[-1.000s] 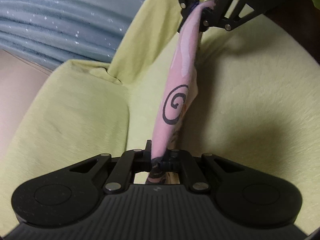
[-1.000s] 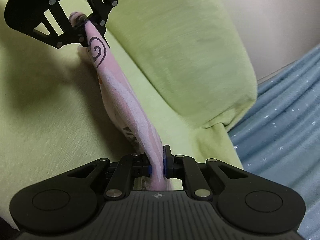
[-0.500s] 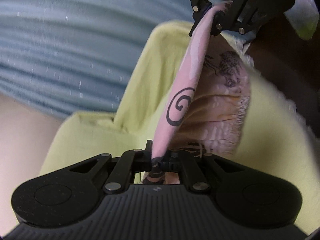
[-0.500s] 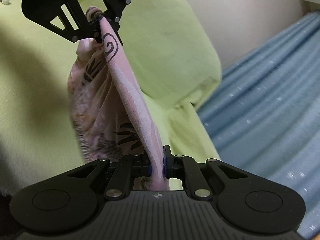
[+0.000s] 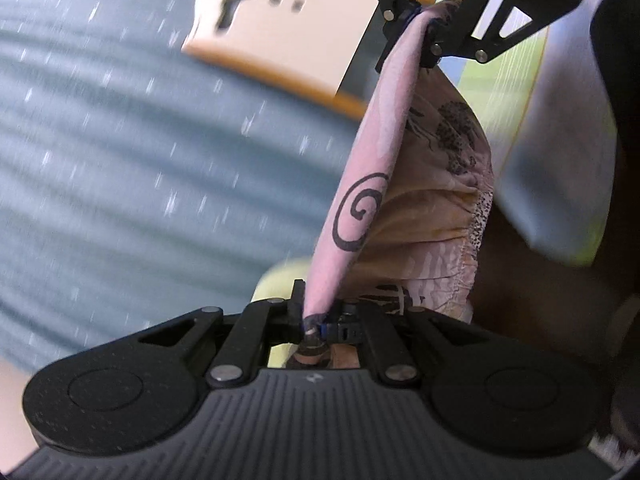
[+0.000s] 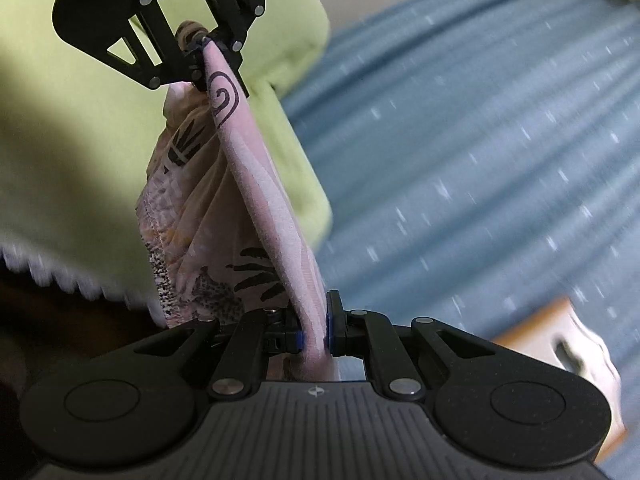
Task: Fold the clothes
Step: 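Carry the held pants with both grippers over to the plaid-covered chair seat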
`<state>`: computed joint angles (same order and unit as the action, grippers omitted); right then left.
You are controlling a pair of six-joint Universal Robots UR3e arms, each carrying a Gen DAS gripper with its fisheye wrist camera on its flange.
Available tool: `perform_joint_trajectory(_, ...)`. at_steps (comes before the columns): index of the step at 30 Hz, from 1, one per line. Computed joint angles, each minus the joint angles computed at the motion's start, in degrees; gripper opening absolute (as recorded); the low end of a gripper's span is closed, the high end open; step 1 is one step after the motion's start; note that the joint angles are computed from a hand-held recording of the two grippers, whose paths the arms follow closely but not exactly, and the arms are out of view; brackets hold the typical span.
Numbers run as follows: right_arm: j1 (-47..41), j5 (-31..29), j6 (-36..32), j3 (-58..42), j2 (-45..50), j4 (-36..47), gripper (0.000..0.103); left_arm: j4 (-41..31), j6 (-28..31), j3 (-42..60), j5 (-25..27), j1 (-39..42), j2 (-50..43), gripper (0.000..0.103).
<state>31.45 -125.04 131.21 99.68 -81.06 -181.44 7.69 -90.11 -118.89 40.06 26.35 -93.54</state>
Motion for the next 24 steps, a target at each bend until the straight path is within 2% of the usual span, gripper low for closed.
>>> perform_joint_trajectory(4, -1.2, -5.1, 2.8, 11.0, -13.3, 5.6, 0.009, -0.7, 0.0, 0.3, 0.6, -7.7, -0.4, 0.004)
perform_joint_trajectory(10, -0.8, -12.6, 10.2, 21.0, -29.6, 19.9, 0.009, -3.6, -1.5, 2.8, 3.5, -19.2, -1.5, 0.005)
perform_joint_trajectory(15, -4.0, -12.2, 14.8, 25.8, -40.8, 30.4, 0.009, -5.3, -3.6, 6.8, 6.7, -26.6, -4.3, 0.005)
perform_joint_trajectory(17, -8.5, -8.8, 13.1, 28.6, -45.4, 31.2, 0.009, -5.5, -4.3, 9.1, 8.7, -29.3, -6.8, 0.005)
perform_joint_trajectory(20, -23.3, 3.4, 5.4, 28.9, -48.9, 30.7, 0.009, -8.4, -4.8, 15.6, 11.5, -32.6, -11.5, 0.005)
perform_joint_trajectory(24, -43.5, 19.7, -7.3, 28.2, -50.4, 28.3, 0.008, -13.7, -8.3, 36.3, 17.0, -38.9, -24.0, 0.005)
